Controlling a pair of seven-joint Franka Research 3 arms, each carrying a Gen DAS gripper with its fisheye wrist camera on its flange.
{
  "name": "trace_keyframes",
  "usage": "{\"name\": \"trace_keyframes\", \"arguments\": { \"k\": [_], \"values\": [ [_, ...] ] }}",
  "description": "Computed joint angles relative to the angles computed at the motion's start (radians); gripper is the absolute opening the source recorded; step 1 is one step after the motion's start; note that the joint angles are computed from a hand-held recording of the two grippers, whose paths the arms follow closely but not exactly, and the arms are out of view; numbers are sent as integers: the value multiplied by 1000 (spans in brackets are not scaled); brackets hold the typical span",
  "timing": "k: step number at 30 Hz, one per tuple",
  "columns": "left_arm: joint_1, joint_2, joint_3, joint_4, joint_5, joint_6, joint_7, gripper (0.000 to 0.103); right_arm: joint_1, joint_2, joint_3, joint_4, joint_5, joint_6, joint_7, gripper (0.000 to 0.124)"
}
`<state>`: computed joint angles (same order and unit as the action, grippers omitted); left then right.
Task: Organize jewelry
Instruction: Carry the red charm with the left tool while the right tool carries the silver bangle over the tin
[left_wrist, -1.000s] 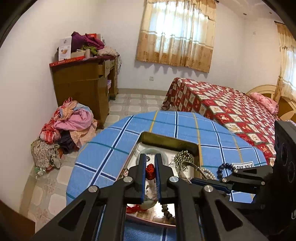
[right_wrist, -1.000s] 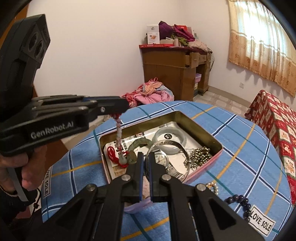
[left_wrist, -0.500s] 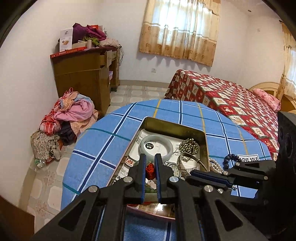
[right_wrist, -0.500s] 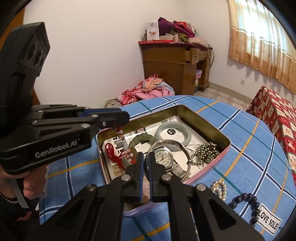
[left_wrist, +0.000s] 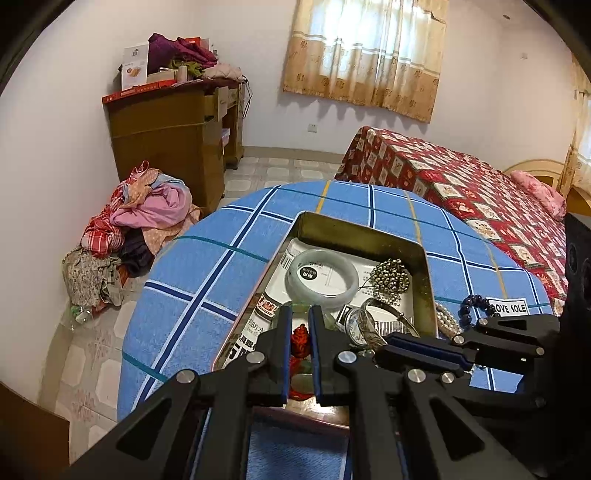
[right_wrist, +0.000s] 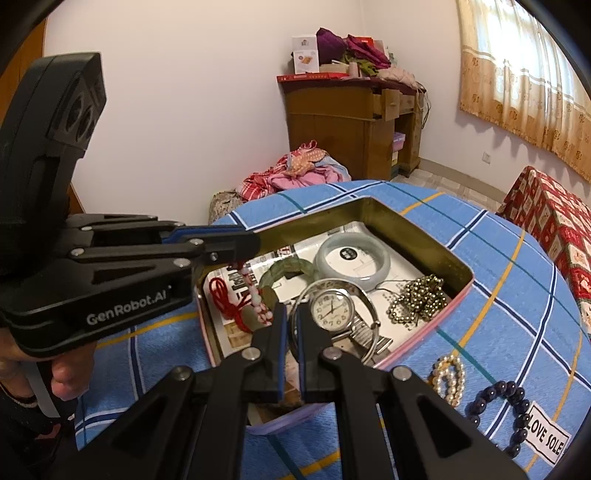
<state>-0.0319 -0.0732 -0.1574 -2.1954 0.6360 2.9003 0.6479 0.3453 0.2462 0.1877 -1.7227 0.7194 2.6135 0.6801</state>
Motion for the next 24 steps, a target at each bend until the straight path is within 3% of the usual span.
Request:
{"name": "trace_keyframes", "arguments": {
  "k": [24],
  "values": [
    [-13,30,9,15,-38,-29,44,8,9,23,3,4,-51,8,31,6]
  ]
}}
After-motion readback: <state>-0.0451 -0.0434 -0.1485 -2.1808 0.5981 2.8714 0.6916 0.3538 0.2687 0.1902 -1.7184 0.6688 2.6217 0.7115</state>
